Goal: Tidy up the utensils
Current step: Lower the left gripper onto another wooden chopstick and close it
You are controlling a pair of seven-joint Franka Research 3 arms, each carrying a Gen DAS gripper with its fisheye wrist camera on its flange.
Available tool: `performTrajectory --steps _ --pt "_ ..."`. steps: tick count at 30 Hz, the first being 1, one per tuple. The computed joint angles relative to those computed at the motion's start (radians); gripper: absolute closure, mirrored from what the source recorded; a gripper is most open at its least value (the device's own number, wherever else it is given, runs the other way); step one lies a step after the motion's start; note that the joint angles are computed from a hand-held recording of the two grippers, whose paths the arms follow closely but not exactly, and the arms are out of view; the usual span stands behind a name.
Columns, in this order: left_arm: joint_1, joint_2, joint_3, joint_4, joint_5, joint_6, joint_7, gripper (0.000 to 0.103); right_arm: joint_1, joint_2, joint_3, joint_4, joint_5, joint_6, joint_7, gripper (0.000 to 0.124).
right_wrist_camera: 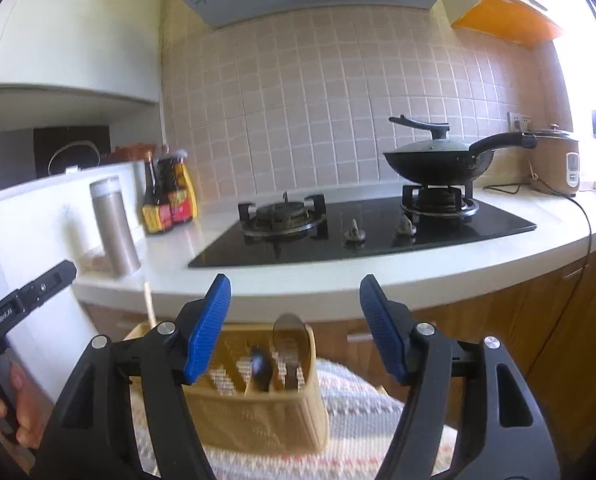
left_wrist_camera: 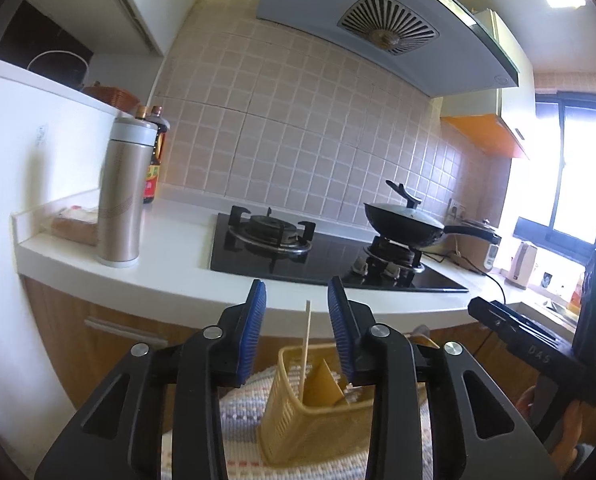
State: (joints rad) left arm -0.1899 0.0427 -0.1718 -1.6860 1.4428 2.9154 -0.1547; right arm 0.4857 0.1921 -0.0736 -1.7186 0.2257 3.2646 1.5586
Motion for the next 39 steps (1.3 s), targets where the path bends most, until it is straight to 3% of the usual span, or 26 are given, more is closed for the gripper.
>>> performTrajectory --steps 3,5,8,11,18,22,26,31,39 --pt "0.009 -0.051 -0.005 -0.065 -0.159 0.030 0.132 0.066 0.072 -0.092 -0.088 -0.069 -0.129 -0.113 0.091 0.060" --pt "0.014 -0.084 -0.012 -0.114 -0.303 0.044 0.259 0.065 0.067 -0.140 -0.086 -0.101 -0.196 -0.176 0.141 0.060" --pt "-0.009 -0.124 -0.016 -0.186 -0.668 0.032 0.603 0.061 0.034 -0.206 -0.042 -0.134 -0.141 -0.317 0.090 0.060" --pt "-0.046 -0.151 -0.027 -0.222 -0.927 -0.067 0.870 0.061 0.002 -0.254 -0.005 -0.167 -0.106 -0.420 0.059 0.060" --pt "-0.078 -0.148 -0.041 -0.252 -1.211 -0.287 1.126 0.061 -0.069 -0.256 0.070 -0.142 -0.011 -0.720 0.020 0.061" --pt "-0.083 -0.102 -0.033 -0.244 -1.415 -0.391 1.273 0.063 -0.112 -0.217 0.114 -0.125 0.053 -0.870 0.003 0.073" --pt "-0.064 -0.064 -0.037 -0.247 -1.496 -0.437 1.313 0.064 -0.145 -0.174 0.147 -0.100 0.103 -0.986 -0.005 0.088" --pt "-0.049 -0.033 -0.046 -0.233 -1.539 -0.464 1.348 0.070 -0.150 -0.162 0.165 -0.113 0.063 -1.010 0.021 0.094" --pt "-0.062 0.007 -0.066 -0.165 -1.421 -0.541 1.310 0.073 -0.140 -0.114 0.174 -0.082 0.021 -1.032 0.049 0.107"
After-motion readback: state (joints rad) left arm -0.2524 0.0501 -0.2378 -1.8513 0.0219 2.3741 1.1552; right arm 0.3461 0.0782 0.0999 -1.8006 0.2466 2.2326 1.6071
